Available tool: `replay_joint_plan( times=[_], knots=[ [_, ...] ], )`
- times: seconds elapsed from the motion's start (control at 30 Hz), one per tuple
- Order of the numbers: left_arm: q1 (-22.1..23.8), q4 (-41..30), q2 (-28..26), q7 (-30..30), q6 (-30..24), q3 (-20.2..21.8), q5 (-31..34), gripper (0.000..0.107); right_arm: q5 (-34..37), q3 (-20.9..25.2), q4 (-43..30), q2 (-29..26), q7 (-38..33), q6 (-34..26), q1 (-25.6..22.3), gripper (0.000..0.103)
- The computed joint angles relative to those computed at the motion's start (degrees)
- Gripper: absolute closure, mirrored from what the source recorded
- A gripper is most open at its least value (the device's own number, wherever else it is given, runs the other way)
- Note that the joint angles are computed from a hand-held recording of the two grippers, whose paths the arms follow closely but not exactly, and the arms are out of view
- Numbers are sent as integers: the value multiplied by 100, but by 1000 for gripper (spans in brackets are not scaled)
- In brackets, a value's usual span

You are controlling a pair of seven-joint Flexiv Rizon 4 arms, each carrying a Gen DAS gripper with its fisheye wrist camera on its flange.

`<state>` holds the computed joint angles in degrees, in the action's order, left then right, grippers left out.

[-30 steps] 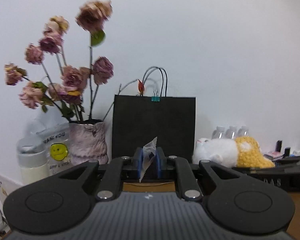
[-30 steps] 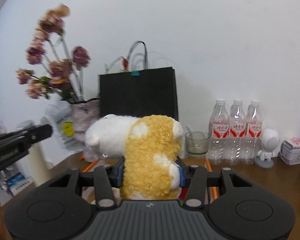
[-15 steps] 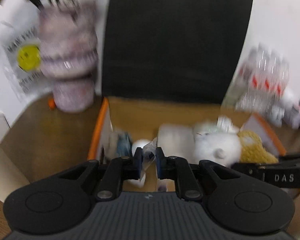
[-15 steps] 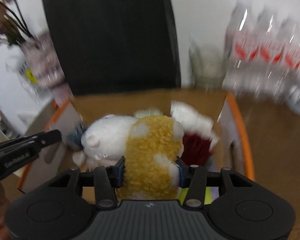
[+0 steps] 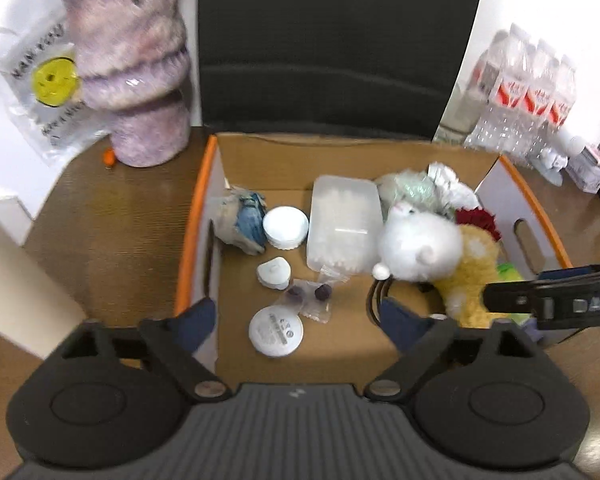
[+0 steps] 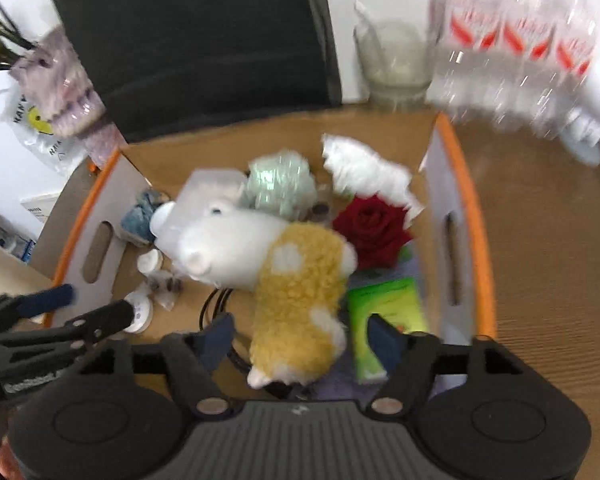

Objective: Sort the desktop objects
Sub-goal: 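Open both grippers to drop the packet and plush toy into the box, then withdraw both grippers from the box back toward the table items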

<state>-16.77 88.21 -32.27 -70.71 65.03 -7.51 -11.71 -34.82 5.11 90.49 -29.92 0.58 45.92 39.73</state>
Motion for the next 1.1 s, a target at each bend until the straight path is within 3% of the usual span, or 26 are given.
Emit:
replay_joint_plan(
  times=[0.03, 0.13, 0.23, 0.3, 0.43, 0.6, 0.67, 0.8, 0.93, 1.1],
  knots=[
    [-61, 50, 135, -171, -75, 115, 47, 4, 43, 39, -93, 79, -113, -312, 38, 22],
    [-275, -40, 406, -743, -455, 466, 398, 4, 183, 191, -271, 305, -371, -978, 108, 15],
    [-286, 54, 666, -973, -560, 472, 610, 4, 32, 251, -156, 613, -261, -1324, 226, 13],
    [-195, 314, 864, -909, -331, 355, 576, 4, -286, 242, -15, 754, 10, -1329, 309, 13],
    [-160, 966, 1261, -905, 609, 287, 615, 4, -1593, 148, 583, 1077, 1161, -913, 449, 11],
    [-192, 1443, 1470, -1001, 1659, 269, 757, 4, -2246, 290, 613, 1099, 1469, -1176, 495, 11],
    [-46, 1766, 1512, -820, 2231, 59, 621, 4, -2702, 279, 710, 1105, 1737, -1310, 589, 9],
    [739, 2467, 1485, -96, 3466, -974, 342, 4, -3723, 296, 1062, 1120, 2475, -1327, 664, 3],
    [1724, 2831, 1431, -354, 4146, -2019, 768, 4, -4206, 365, 1200, 1045, 2730, -1450, 693, 3],
    [1774, 2970, 1470, -726, 4277, -1931, 1187, 4, -4294, 440, 1253, 981, 2930, -1544, 722, 3]
  ],
)
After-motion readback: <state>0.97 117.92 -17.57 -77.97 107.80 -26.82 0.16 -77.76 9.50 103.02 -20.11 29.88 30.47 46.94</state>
